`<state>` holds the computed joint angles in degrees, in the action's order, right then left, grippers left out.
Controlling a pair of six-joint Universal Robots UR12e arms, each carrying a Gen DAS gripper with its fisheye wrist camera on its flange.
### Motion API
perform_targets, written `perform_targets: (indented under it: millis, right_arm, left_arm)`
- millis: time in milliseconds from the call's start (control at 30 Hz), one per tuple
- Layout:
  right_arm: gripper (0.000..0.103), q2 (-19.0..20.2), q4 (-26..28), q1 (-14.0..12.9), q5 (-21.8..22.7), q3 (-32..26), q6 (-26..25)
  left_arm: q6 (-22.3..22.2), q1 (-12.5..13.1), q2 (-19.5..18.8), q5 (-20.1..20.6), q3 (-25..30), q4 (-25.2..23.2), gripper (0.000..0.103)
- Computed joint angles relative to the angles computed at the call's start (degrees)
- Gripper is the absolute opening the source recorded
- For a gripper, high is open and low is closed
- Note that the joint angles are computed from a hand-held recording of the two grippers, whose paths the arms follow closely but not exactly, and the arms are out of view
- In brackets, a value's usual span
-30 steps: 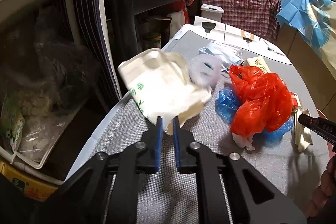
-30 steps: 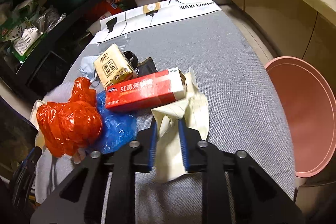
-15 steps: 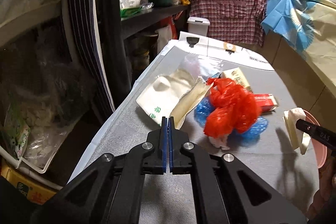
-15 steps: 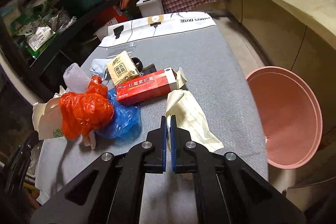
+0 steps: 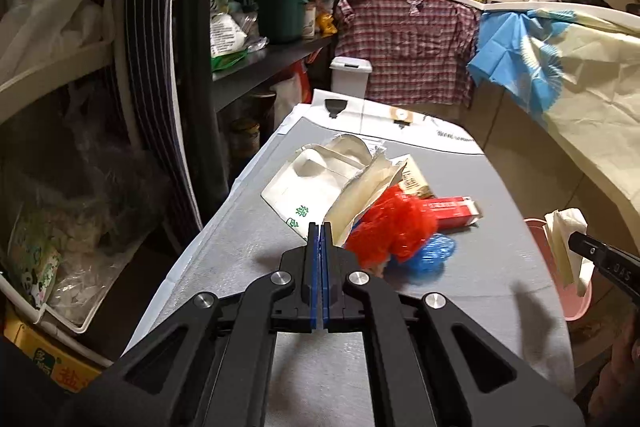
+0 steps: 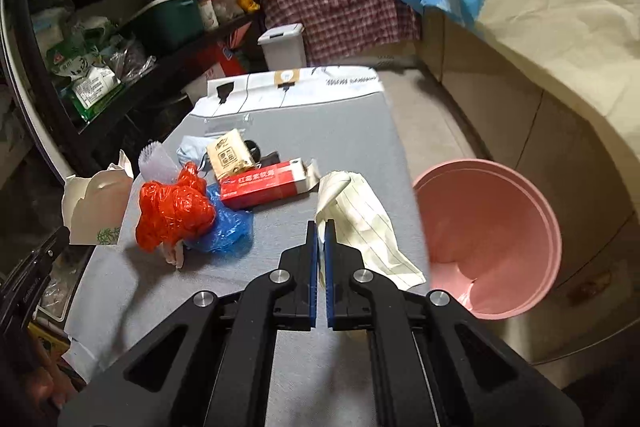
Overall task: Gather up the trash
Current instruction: 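Carry the napkin in the right tool while the left tool carries the box over the pink bin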
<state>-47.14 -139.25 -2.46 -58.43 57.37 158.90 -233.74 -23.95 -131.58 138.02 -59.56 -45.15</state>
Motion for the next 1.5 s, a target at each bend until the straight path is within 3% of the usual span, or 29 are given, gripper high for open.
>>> perform_targets:
  millis: [367, 700, 867, 1200, 1500]
  right_arm:
    - [0.003, -2.5, -5.0, -2.0, -0.4, 3.5, 1.7]
    - [0.003, -3.6, -6.6, -3.6, 0.8, 4.7, 2.3]
    - [0.003, -3.3, -6.7, -4.3, 1.3, 3.8, 2.4]
    - [0.003, -0.9, -6.6, -5.7, 1.2, 0.2, 4.0]
    - [0.003, 1.6, -4.6, -6.6, 0.9, -3.4, 6.7]
  left_arm:
    - [5.9, -1.4, 0.0, -1.0, 0.0, 6.6, 0.001]
    - [11.4, -2.4, -1.4, -2.5, 2.3, 10.0, 0.001]
    - [12.0, -2.5, -1.8, -3.9, 3.4, 10.3, 0.001]
    - [17.3, -2.8, -5.2, -5.8, 10.0, 9.9, 0.001]
    - [20.1, -2.6, -10.2, -11.2, 18.9, 7.9, 0.001]
